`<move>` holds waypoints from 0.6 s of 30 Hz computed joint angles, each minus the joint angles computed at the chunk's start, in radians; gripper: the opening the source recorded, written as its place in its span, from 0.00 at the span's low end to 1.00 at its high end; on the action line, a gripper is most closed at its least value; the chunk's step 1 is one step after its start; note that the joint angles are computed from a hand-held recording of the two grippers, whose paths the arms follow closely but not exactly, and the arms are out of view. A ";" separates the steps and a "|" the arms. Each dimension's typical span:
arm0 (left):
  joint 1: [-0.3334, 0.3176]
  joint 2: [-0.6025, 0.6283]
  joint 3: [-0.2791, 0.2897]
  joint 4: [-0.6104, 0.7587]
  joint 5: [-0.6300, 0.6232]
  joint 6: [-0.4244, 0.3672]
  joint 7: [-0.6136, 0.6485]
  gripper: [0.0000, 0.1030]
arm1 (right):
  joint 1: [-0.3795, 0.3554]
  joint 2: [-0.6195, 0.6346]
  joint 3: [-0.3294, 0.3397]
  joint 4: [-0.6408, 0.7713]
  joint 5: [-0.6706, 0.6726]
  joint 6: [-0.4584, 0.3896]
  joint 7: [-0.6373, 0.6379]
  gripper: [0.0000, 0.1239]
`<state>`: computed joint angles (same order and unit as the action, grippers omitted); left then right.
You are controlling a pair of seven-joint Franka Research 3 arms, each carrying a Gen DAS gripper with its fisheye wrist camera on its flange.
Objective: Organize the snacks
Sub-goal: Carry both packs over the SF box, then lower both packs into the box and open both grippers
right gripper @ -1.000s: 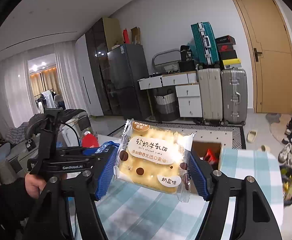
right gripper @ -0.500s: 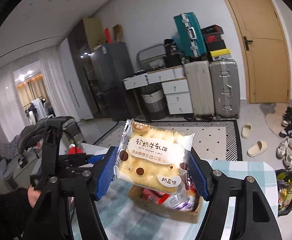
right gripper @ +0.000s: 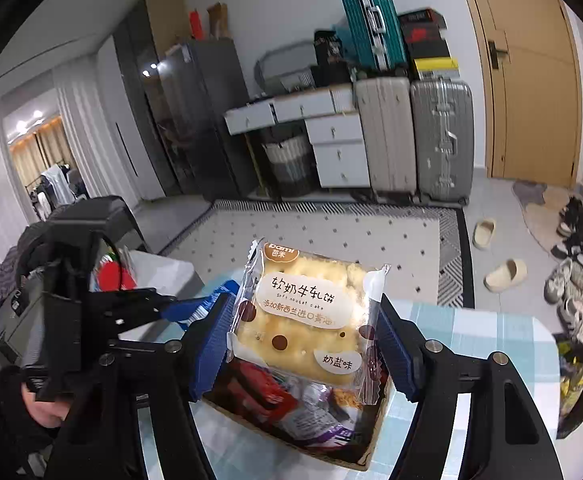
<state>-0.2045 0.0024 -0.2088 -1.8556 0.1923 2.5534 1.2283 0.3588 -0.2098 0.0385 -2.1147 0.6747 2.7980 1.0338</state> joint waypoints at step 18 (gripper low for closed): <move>0.036 0.183 -0.006 0.093 -0.106 0.026 0.070 0.40 | -0.043 0.132 0.013 0.037 0.086 -0.047 -0.055 0.56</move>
